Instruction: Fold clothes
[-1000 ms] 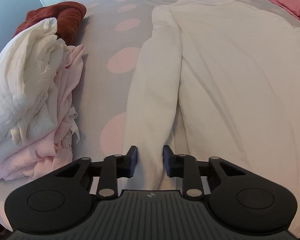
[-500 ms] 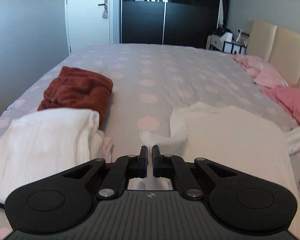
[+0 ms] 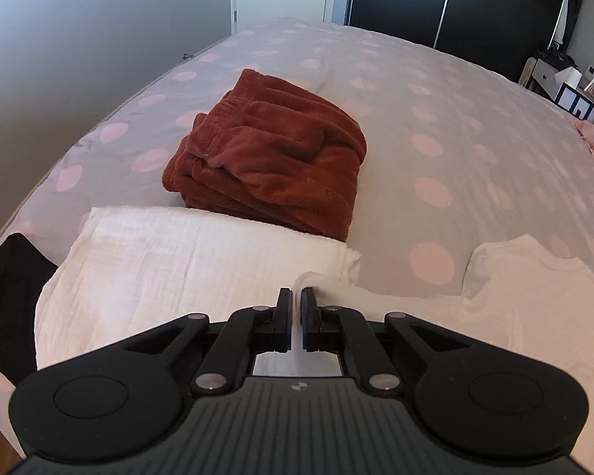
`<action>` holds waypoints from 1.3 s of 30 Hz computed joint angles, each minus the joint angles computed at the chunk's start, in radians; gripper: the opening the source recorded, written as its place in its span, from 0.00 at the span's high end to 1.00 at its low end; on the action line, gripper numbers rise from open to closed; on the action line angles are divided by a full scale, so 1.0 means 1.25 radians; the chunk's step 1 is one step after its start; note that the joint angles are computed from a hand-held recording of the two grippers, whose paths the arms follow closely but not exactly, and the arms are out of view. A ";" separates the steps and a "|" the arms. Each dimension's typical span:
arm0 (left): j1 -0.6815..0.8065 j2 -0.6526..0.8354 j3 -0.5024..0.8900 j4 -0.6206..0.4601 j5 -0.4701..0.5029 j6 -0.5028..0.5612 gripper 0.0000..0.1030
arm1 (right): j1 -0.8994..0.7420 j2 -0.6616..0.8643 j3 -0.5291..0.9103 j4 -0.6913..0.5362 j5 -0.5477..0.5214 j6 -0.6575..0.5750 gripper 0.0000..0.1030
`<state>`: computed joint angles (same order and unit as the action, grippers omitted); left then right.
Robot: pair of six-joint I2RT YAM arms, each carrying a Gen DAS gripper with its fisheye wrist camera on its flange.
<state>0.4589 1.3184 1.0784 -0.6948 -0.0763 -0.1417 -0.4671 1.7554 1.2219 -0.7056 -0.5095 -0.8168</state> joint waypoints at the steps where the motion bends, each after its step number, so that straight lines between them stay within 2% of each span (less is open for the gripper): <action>1: -0.006 -0.015 -0.024 0.020 -0.014 0.019 0.96 | 0.003 0.013 0.008 0.008 0.012 0.010 0.38; 4: -0.043 -0.061 -0.087 0.077 -0.052 0.073 0.94 | 0.004 0.046 0.033 0.013 0.030 0.024 0.38; 6: -0.068 -0.099 -0.120 0.106 -0.069 0.089 0.83 | 0.002 0.052 0.036 0.018 0.033 0.023 0.38; 8: -0.096 -0.150 -0.153 0.130 -0.090 0.088 0.53 | -0.001 0.055 0.038 0.020 0.028 0.019 0.38; 9: -0.114 -0.182 -0.169 0.140 -0.106 0.085 0.50 | -0.006 0.055 0.041 0.007 0.019 0.008 0.38; 11: -0.168 -0.245 -0.192 0.131 -0.140 0.080 0.50 | -0.014 0.054 0.047 -0.019 0.000 -0.016 0.39; 14: -0.278 -0.330 -0.208 0.088 -0.202 0.065 0.49 | -0.031 0.033 0.036 -0.082 -0.027 -0.106 0.44; 17: -0.424 -0.393 -0.223 0.024 -0.248 -0.022 0.49 | -0.050 -0.019 -0.024 -0.077 -0.014 -0.186 0.50; 20: -0.576 -0.420 -0.244 -0.030 -0.288 -0.144 0.48 | -0.082 -0.060 -0.082 -0.014 0.006 -0.234 0.50; 22: -0.665 -0.417 -0.259 -0.046 -0.311 -0.213 0.48 | -0.100 -0.055 -0.097 0.026 0.011 -0.246 0.45; 27: -0.803 -0.376 -0.286 -0.041 -0.359 -0.313 0.48 | -0.106 0.027 -0.081 0.102 0.045 -0.228 0.47; 28: -0.817 -0.367 -0.287 -0.039 -0.365 -0.325 0.48 | -0.104 0.047 -0.071 0.104 0.046 -0.220 0.51; 29: -0.824 -0.361 -0.285 -0.037 -0.370 -0.331 0.48 | -0.099 0.053 -0.071 0.120 0.057 -0.210 0.59; 30: -0.831 -0.355 -0.282 -0.035 -0.375 -0.336 0.48 | -0.095 0.060 -0.071 0.137 0.068 -0.201 0.87; 31: -0.838 -0.348 -0.280 -0.034 -0.381 -0.342 0.48 | -0.091 0.067 -0.070 0.153 0.079 -0.191 0.96; 34: -0.859 -0.340 -0.277 -0.033 -0.396 -0.357 0.48 | -0.115 0.064 -0.006 0.127 0.068 -0.176 0.96; 39: -0.859 -0.326 -0.279 -0.027 -0.388 -0.353 0.49 | -0.180 0.075 0.179 0.047 0.028 -0.149 0.96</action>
<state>-0.6146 0.9114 0.7301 -0.7283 -0.5613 -0.5829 -0.6927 1.8489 1.4457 -0.6465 -0.4748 -1.0036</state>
